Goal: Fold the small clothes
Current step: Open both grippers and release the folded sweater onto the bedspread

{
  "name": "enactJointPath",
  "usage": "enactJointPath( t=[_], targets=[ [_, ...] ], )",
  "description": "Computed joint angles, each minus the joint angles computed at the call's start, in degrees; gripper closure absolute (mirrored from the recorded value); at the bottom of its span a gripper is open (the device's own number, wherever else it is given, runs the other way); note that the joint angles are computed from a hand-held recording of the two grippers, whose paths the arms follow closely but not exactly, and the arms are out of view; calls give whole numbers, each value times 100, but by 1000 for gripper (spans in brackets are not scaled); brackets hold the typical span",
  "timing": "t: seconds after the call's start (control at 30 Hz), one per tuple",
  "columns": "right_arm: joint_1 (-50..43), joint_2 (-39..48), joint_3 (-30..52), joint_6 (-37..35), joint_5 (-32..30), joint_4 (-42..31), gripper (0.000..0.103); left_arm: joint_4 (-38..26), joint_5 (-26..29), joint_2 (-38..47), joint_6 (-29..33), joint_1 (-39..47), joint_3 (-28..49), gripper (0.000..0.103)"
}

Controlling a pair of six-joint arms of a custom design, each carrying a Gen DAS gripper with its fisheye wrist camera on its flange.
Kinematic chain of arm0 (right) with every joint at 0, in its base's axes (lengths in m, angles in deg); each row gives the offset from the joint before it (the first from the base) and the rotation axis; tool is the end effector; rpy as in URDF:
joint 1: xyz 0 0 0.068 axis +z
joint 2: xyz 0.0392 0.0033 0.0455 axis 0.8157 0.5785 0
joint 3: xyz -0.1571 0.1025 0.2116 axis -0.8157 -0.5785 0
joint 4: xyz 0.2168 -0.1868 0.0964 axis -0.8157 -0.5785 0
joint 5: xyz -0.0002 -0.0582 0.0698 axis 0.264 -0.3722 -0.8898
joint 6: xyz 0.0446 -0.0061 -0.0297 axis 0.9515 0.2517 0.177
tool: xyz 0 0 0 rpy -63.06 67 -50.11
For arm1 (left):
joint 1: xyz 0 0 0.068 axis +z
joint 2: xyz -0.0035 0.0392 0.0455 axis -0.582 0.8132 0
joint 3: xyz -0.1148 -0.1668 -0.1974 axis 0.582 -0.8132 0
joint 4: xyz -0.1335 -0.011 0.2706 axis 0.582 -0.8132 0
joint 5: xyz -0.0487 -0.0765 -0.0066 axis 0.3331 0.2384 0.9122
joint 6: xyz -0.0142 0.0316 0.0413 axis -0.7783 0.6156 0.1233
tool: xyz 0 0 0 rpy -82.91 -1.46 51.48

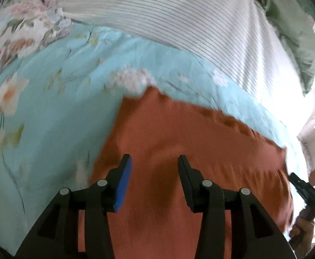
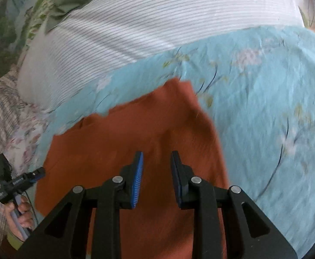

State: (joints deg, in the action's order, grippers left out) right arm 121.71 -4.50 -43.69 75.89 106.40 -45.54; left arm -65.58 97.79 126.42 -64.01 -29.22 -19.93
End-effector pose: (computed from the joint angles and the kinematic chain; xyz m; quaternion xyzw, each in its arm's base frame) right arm 0.0832 0.1387 0.1242 0.1987 0.8874 0.1623 0.3830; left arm 0.2790 0.0159 0.1342 0.0228 0.9352 -0.1900 0.2978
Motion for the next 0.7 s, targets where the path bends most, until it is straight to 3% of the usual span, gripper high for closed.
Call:
enactJointPath(
  t=[0.17, 0.23, 0.37, 0.53, 0.7],
  targets=[
    [1345, 759, 268, 1371, 509, -167, 57, -894, 543, -1433, 530, 505, -964, 51],
    [1669, 1039, 388, 1709, 600, -180, 57, -1358, 758, -2036, 779, 806, -1250, 44],
    [2054, 1696, 555, 2050, 667, 188, 57, -2461, 1256, -2836, 1544, 1574, -1594, 44],
    [2444, 2414, 808, 2326, 652, 561, 57, -3351, 1588, -3119, 2550, 2469, -1889, 43],
    [2614, 2675, 979, 2433, 671, 612, 56, -3495, 1750, -2438, 3290, 3134, -1922, 42]
  ],
)
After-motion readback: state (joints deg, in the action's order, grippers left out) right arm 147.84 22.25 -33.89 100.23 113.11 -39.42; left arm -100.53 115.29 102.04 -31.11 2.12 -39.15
